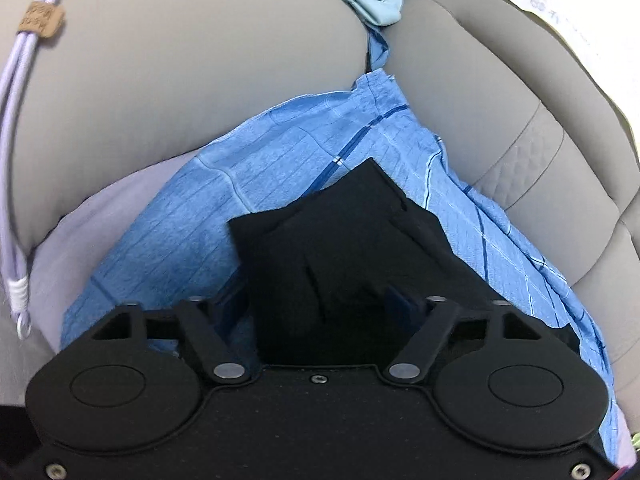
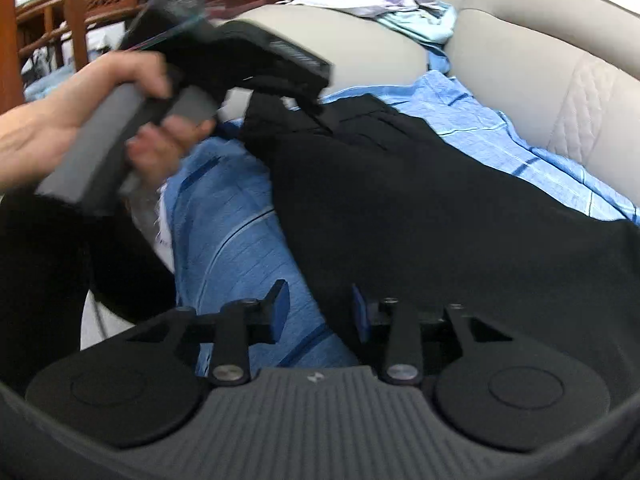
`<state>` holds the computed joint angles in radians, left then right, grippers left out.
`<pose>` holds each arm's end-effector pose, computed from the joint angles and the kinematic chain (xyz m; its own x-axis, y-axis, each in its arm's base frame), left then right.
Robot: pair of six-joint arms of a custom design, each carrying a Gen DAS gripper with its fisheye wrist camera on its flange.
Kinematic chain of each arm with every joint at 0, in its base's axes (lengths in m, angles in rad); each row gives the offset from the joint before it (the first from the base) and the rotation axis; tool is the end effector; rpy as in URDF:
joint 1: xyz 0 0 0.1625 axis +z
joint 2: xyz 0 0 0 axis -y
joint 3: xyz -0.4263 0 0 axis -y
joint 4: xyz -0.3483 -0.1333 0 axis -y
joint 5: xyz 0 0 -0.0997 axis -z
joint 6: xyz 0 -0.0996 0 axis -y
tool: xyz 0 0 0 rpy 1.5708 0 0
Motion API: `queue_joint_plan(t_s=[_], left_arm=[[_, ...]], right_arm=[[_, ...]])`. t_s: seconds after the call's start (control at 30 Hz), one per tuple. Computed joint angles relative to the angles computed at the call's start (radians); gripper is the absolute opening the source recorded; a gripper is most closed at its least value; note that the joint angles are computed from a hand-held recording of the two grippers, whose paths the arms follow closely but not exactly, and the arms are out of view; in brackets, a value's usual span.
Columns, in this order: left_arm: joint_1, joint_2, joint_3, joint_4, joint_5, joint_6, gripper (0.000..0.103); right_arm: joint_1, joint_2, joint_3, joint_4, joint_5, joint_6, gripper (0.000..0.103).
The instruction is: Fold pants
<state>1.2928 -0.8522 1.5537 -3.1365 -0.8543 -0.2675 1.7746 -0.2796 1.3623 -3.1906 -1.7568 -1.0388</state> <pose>0.0076 -0.6974 0.2857 -0.8787 -0.4287 -0.2102 -0.0561 0.5299 -0.8462 0.2560 -0.6709 -0.0606 -0.3480 -0.7790 0.5215 -0.9341 0.3352 -0.1226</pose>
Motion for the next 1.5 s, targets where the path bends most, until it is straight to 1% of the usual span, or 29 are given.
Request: queue_joint_plan(t_s=[0.03, 0.1, 0.13, 0.17, 0.2, 0.27, 0.3, 0.33, 0.37, 0.4, 0.5, 0.53, 0.57, 0.6, 0.67, 0.73, 0.83, 0.93, 1.0, 1.07, 1.13, 1.17, 1.2, 1.23, 1.3, 1.37, 1.43, 1.47, 1.5], left_arm=[[-0.002, 0.011, -0.009, -0.009, 0.021, 0.009, 0.059], [-0.008, 0.027, -0.02, -0.023, 0.055, 0.042, 0.052], [-0.012, 0.031, -0.02, -0.035, 0.072, 0.054, 0.036], [-0.02, 0.04, -0.018, -0.066, 0.107, 0.073, 0.027], [-0.026, 0.046, -0.019, -0.093, 0.12, 0.103, 0.016], [-0.04, 0.055, -0.021, -0.185, 0.128, 0.209, 0.013], [-0.049, 0.063, -0.024, -0.24, 0.139, 0.267, 0.011], [-0.055, 0.075, -0.038, -0.284, 0.151, 0.323, 0.011], [-0.057, 0.082, -0.057, -0.295, 0.165, 0.351, 0.011], [-0.055, 0.086, -0.075, -0.274, 0.18, 0.344, 0.011], [-0.033, 0.096, -0.121, -0.109, 0.235, 0.262, 0.012], [-0.027, 0.093, -0.118, -0.068, 0.239, 0.24, 0.013], [-0.024, 0.095, -0.112, -0.07, 0.234, 0.241, 0.013], [-0.026, 0.1, -0.103, -0.113, 0.23, 0.268, 0.015], [-0.025, 0.089, -0.093, -0.105, 0.212, 0.228, 0.024], [-0.019, 0.075, -0.084, -0.094, 0.181, 0.191, 0.048], [-0.014, 0.067, -0.08, -0.085, 0.167, 0.185, 0.049], [-0.011, 0.073, -0.082, -0.105, 0.165, 0.207, 0.052], [-0.01, 0.074, -0.078, -0.118, 0.161, 0.207, 0.052], [-0.012, 0.072, -0.073, -0.12, 0.162, 0.205, 0.053], [-0.013, 0.072, -0.077, -0.114, 0.155, 0.21, 0.055], [-0.014, 0.069, -0.072, -0.116, 0.155, 0.211, 0.055], [-0.014, 0.068, -0.073, -0.115, 0.152, 0.214, 0.055], [-0.014, 0.068, -0.076, -0.113, 0.15, 0.216, 0.055], [-0.014, 0.068, -0.082, -0.12, 0.149, 0.224, 0.055], [-0.021, 0.071, -0.091, -0.16, 0.162, 0.256, 0.055], [-0.035, 0.085, -0.116, -0.226, 0.199, 0.341, 0.058], [-0.043, 0.096, -0.136, -0.269, 0.213, 0.413, 0.061], [-0.051, 0.106, -0.157, -0.3, 0.217, 0.476, 0.067]], right_arm=[[0.0, -0.001, 0.003, -0.004, -0.001, 0.003, 0.042], [0.0, -0.002, -0.005, 0.015, 0.005, 0.052, 0.042], [0.0, -0.003, -0.012, 0.028, 0.008, 0.078, 0.043], [0.0, -0.004, -0.015, 0.038, 0.01, 0.092, 0.044], [0.002, -0.004, -0.017, 0.042, 0.01, 0.097, 0.046], [0.002, -0.013, -0.007, 0.044, 0.019, 0.109, 0.048], [-0.004, -0.022, 0.008, 0.037, 0.032, 0.124, 0.058], [-0.011, -0.036, 0.032, 0.022, 0.047, 0.144, 0.058], [-0.018, -0.05, 0.053, 0.009, 0.056, 0.166, 0.06], [-0.025, -0.064, 0.085, -0.032, 0.052, 0.192, 0.061], [-0.045, -0.109, 0.156, -0.118, 0.037, 0.253, 0.062], [-0.053, -0.128, 0.167, -0.13, 0.037, 0.264, 0.063], [-0.057, -0.136, 0.162, -0.142, 0.029, 0.266, 0.066], [-0.058, -0.138, 0.14, -0.172, 0.008, 0.258, 0.071], [-0.053, -0.123, 0.065, -0.2, -0.041, 0.24, 0.075], [-0.055, -0.105, -0.044, -0.162, -0.079, 0.264, 0.075], [-0.062, -0.12, -0.131, 0.001, -0.065, 0.346, 0.075], [-0.059, -0.113, -0.166, 0.105, -0.066, 0.321, 0.078], [-0.052, -0.071, -0.216, 0.1, -0.11, 0.311, 0.078], [-0.043, -0.004, -0.302, 0.067, -0.168, 0.333, 0.078], [-0.051, 0.04, -0.392, 0.114, -0.156, 0.397, 0.078], [-0.057, 0.055, -0.436, 0.164, -0.136, 0.436, 0.062], [-0.06, 0.079, -0.492, 0.206, -0.125, 0.466, 0.031], [-0.061, 0.104, -0.543, 0.22, -0.133, 0.483, 0.013], [-0.067, 0.149, -0.643, 0.228, -0.117, 0.513, 0.013], [-0.071, 0.203, -0.774, 0.27, -0.119, 0.532, 0.014], [-0.072, 0.263, -0.91, 0.342, -0.145, 0.518, 0.014], [-0.073, 0.301, -0.989, 0.395, -0.162, 0.5, 0.015], [-0.077, 0.32, -1.027, 0.425, -0.159, 0.488, 0.017]])
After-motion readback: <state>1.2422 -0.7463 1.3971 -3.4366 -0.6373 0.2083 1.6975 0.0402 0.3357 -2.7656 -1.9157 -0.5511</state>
